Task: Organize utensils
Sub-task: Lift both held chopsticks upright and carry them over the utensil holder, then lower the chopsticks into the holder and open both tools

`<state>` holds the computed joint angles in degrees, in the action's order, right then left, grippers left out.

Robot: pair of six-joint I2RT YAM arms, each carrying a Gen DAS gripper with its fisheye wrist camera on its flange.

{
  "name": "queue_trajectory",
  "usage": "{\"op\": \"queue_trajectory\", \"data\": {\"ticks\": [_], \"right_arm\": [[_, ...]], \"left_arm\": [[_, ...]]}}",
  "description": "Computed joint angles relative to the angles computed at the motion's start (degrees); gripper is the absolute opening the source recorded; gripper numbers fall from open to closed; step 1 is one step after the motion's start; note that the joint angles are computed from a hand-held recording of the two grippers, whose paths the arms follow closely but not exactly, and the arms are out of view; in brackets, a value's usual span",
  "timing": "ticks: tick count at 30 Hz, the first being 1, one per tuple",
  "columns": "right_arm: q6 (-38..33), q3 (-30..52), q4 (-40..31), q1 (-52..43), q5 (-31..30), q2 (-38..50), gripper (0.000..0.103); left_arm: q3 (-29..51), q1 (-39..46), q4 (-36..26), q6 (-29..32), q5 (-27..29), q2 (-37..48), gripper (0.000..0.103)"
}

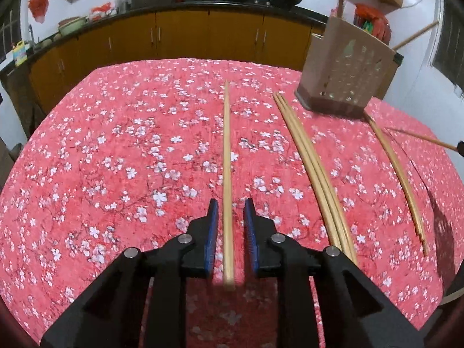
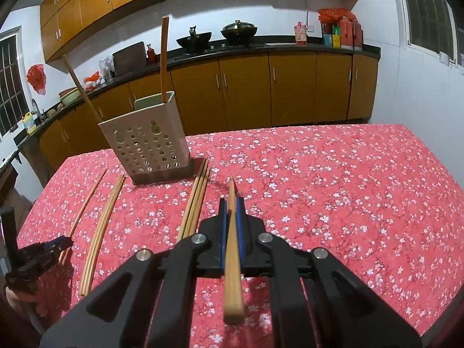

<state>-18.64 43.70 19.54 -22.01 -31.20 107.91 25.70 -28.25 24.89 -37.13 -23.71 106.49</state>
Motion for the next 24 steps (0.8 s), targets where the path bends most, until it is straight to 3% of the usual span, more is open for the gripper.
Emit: {"op": "queue_trajectory", "data": {"ticks": [3,5,9,18,24], "right_arm": [[-0.2,0.1,-0.1,-0.1,-0.1,0.2,0.007],[-0.1,0.0,0.1,-0.1,-0.2,0.1,0.007],[0.4,-0.5,0.8,-0.8,-1.4,-1.9,0.007],[4.1,-1.6,3.3,-2.8,-5.3,-8.9,0.007],[5.5,-1.6,3.1,-2.4,-7.0,-12.4,0.007]], "left_arm": [[0.0,-0.6,-0.8,0.0,-0.7,-0.5,0.019],[0.5,-0.8,-2.0,-0.7,-1.5,-0.2,0.008],[0.1,0.5,-3.5,0.5,-1.4,-3.4,0.007],[-1.6,0.7,-10.4,6.5,-7.6,-26.8,0.007],[0.7,0.9,-12.5,9.3,-9.4,-33.0,0.007]]}}
